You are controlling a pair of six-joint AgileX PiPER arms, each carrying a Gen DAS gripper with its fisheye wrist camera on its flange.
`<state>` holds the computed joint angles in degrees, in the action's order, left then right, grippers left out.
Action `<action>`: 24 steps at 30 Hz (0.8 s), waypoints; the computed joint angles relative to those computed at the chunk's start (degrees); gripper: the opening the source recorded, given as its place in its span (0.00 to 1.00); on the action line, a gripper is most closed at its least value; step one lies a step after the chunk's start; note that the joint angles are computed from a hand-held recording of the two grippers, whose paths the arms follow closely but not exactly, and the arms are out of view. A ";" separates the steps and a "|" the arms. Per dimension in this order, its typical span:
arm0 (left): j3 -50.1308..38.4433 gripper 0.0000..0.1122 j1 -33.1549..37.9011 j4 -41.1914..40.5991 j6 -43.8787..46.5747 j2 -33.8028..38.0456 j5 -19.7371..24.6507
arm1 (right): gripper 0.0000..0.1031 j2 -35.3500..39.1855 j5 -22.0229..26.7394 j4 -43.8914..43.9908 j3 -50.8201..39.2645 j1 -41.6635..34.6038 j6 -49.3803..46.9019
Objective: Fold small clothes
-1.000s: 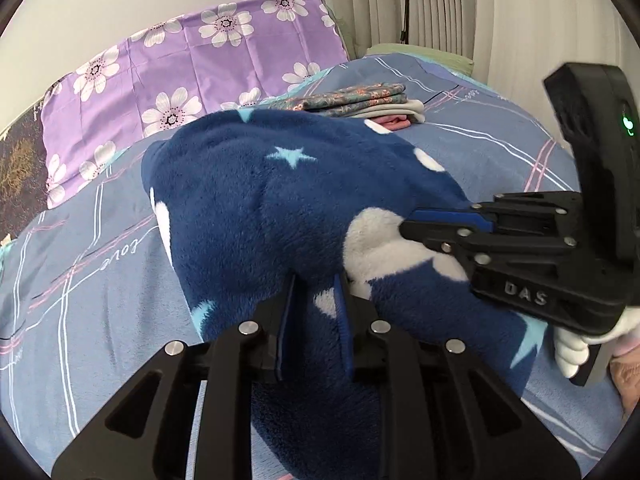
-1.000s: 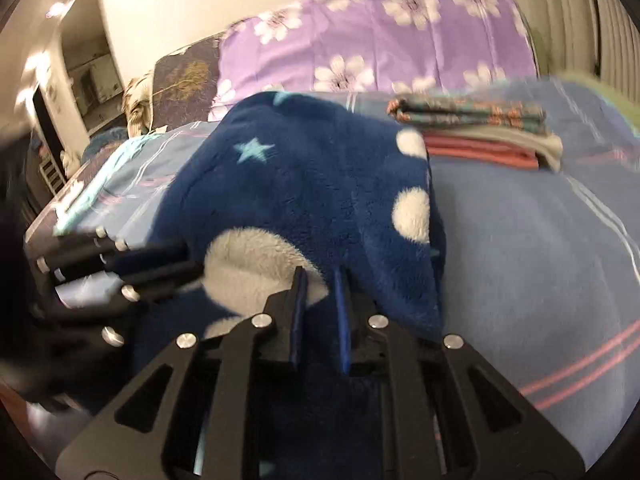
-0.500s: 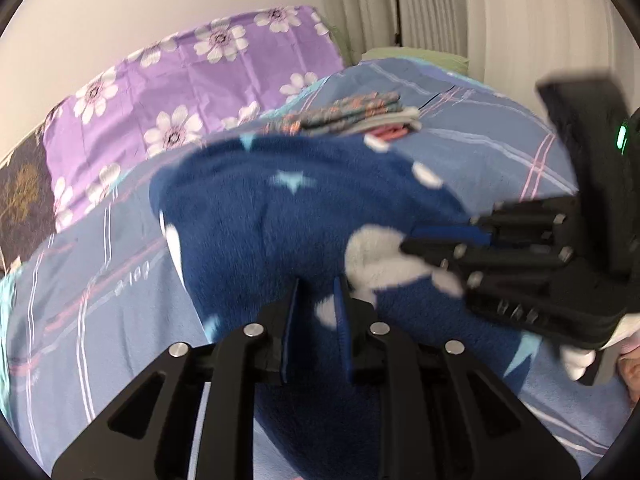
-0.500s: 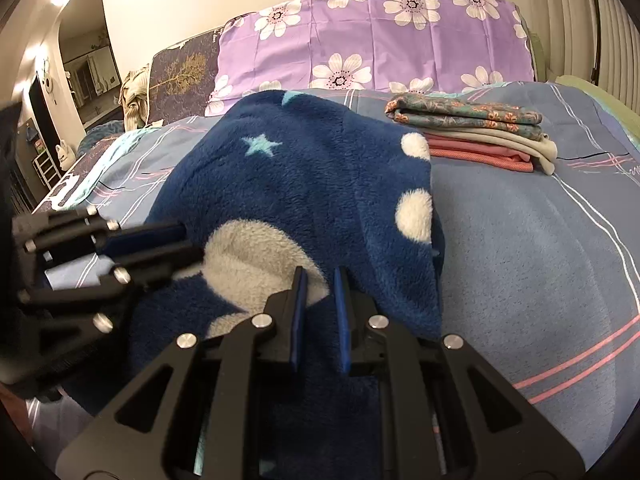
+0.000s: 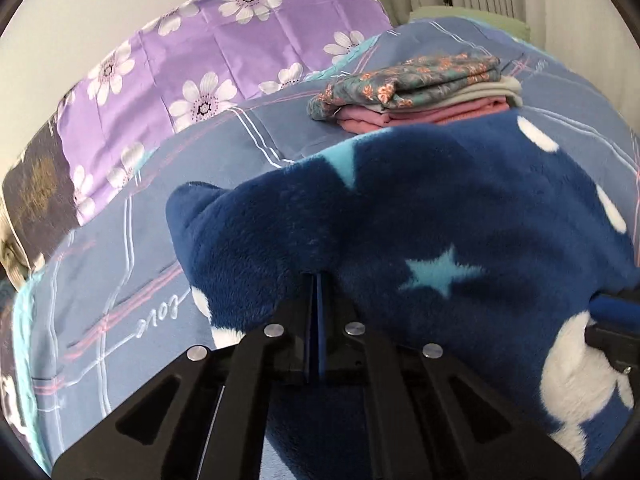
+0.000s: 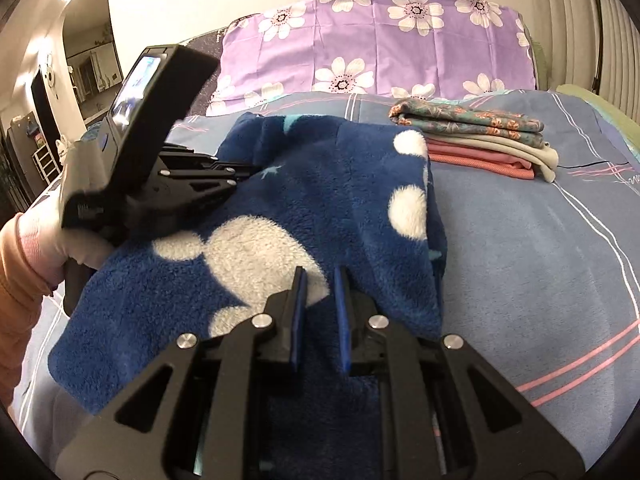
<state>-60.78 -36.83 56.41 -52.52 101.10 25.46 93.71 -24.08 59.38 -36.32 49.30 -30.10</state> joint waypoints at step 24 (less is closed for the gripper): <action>-13.43 0.00 0.36 5.22 1.26 9.46 11.41 | 0.13 -0.12 -0.82 -8.21 1.52 -0.73 9.03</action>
